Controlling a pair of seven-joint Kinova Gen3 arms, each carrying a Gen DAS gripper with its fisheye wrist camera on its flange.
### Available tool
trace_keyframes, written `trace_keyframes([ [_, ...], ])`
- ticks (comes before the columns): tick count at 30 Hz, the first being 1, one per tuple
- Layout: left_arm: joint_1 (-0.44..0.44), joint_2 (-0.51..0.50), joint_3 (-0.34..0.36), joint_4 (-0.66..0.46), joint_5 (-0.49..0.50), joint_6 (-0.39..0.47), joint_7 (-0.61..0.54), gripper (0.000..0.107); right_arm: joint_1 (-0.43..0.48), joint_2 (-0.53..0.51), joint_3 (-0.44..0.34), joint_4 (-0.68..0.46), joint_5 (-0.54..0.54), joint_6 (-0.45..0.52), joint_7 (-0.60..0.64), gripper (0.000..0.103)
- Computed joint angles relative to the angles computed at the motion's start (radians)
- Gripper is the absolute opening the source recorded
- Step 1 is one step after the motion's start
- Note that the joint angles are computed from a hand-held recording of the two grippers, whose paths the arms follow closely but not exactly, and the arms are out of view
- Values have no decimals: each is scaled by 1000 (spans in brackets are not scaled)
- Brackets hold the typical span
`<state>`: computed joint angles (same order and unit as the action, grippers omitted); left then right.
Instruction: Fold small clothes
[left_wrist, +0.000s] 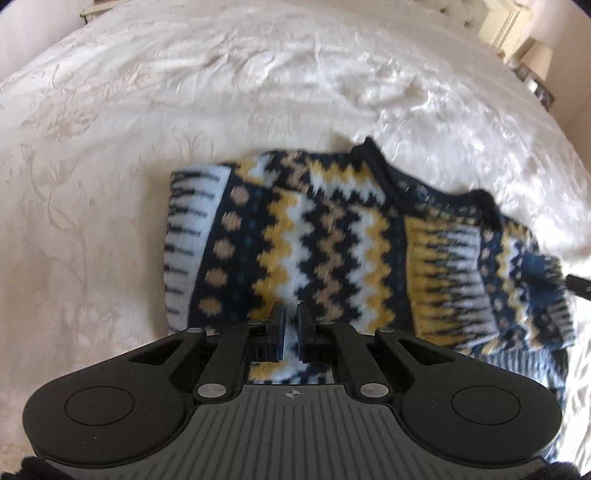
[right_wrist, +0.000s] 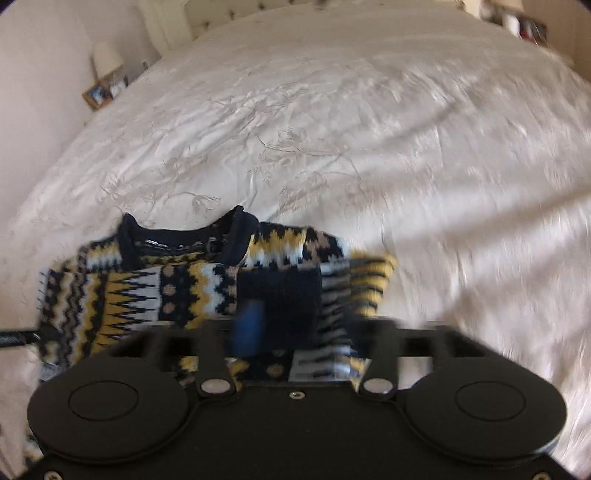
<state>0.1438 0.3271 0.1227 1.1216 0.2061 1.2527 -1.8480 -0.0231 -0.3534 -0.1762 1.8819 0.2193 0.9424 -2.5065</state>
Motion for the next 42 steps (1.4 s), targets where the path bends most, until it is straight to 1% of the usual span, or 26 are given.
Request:
trace_keyframes([
  [2,-4,2,-4,-1,-6,10,-2,6,8,-4,-12,-1,4,-9,-26,73],
  [6,-3,14,-6,-22,-19,27,0,6,-4,59,-8,-28,2,-35,-28,70],
  [10,-5,5,-5,-20,-25,15,-21,6,-35,157,16,-76,2,24,-19,69],
  [11,-8,1,-5,-18,-22,14,-28,6,-44,177,27,-84,-5,39,-19,65],
  [13,-20,-7,-4,-14,-10,14,-42,6,-64,197,35,-103,-3,73,-24,44],
  [14,-30,-11,-3,-9,4,13,-54,6,-73,198,28,-109,16,82,-39,24],
  [15,-37,-15,-2,-6,14,14,-63,6,-78,192,16,-114,38,92,-56,13],
  [17,-50,-25,-3,0,29,17,-80,6,-103,164,20,-120,56,90,-68,12],
  [19,-56,-38,-4,9,35,14,-97,9,-104,161,-24,-147,120,148,-99,12],
  [20,-57,-44,-5,14,36,10,-103,12,-105,161,-40,-156,147,181,-116,12],
  [21,-57,-50,-6,21,39,3,-106,22,-113,161,-38,-158,157,199,-135,12],
  [22,-60,-55,-6,28,46,-5,-112,27,-126,167,-20,-160,153,216,-147,11],
  [24,-56,-54,-8,27,43,-11,-109,27,-122,191,-34,-169,177,271,-165,6],
  [27,-49,-56,-8,28,43,-29,-101,27,-134,173,0,-151,160,262,-173,7],
  [28,-49,-57,-7,30,44,-42,-107,27,-123,168,-13,-153,164,269,-171,9],
  [29,-48,-56,-5,30,44,-50,-114,28,-131,154,-13,-149,173,259,-177,18],
  [30,-45,-51,-3,29,43,-59,-123,30,-149,137,6,-138,170,234,-183,17],
  [31,-42,-45,-2,28,38,-63,-128,33,-153,125,16,-129,157,206,-188,22],
  [32,-34,-35,-1,22,28,-65,-128,35,-141,121,8,-128,146,194,-183,40],
  [33,-25,-23,0,16,17,-69,-131,40,-133,129,-5,-136,143,198,-172,53],
  [34,-16,-8,3,11,4,-72,-140,43,-135,140,-6,-141,140,196,-153,56],
  [35,-3,13,3,-4,-16,-65,-143,44,-139,152,-2,-144,133,190,-131,57],
  [37,18,50,-2,-33,-51,-39,-132,48,-143,197,5,-170,111,225,-102,57],
  [39,18,59,-2,-30,-52,-47,-131,50,-151,243,3,-199,119,297,-124,57],
  [41,7,54,5,-31,-42,-38,-153,52,-166,253,7,-205,128,339,-159,58],
  [42,-6,51,11,-39,-27,-19,-172,58,-174,242,6,-202,136,350,-181,60],
])
